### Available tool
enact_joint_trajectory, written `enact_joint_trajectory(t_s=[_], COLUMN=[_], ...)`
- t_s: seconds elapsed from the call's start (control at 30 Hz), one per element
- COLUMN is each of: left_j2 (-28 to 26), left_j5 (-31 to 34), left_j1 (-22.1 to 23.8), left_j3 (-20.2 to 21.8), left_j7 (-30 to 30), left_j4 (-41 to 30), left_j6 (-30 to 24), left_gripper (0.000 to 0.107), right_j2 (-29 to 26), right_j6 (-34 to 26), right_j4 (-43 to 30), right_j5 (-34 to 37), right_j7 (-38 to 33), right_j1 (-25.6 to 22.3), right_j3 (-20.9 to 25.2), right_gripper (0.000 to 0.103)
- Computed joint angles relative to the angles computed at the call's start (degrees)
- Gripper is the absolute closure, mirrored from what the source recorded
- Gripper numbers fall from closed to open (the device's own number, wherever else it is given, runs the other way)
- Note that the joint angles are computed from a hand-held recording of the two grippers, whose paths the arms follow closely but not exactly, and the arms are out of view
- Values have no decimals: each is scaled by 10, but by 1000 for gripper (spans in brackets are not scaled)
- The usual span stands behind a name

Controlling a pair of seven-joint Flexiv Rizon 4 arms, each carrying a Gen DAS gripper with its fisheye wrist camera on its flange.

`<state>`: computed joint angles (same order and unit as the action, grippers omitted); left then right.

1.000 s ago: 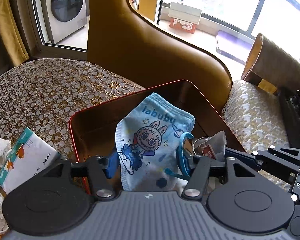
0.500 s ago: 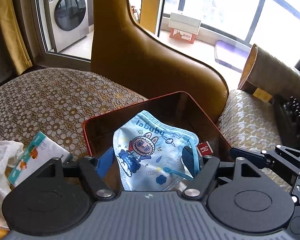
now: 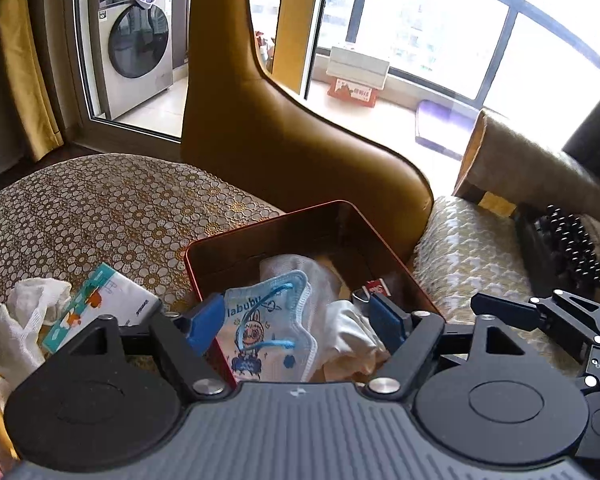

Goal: Organize soft objects
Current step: 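Lower both items into the red tin box and open both tools, then lift both open tools out of the box and move back over the table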

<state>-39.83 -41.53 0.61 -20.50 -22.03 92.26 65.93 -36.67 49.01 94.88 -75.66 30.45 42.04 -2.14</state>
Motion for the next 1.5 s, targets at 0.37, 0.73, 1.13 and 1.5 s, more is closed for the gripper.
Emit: enact_joint_trajectory(t_s=[0.37,0.73,1.13,1.5], left_j2=[82,165,219,212], left_j5=[-115,-253,-347,-363], left_j1=[44,44,45,88], left_j3=[-11,44,144,182], left_j7=[105,246,328,334], left_j4=[90,156,190,188], left_j6=[-10,-56,-152,-218], left_gripper=[27,27,19,7], right_j2=[14,3,-34,-78], right_j6=[-28,-47,-22,-7], right_j4=[-7,-47,-123,-189], right_j5=[-19,-30,-46,-17], right_j7=[11,7,1,-33], right_j1=[24,56,91,122], right_j3=[11,13,-6,-31], right_gripper=[22,12,4,2])
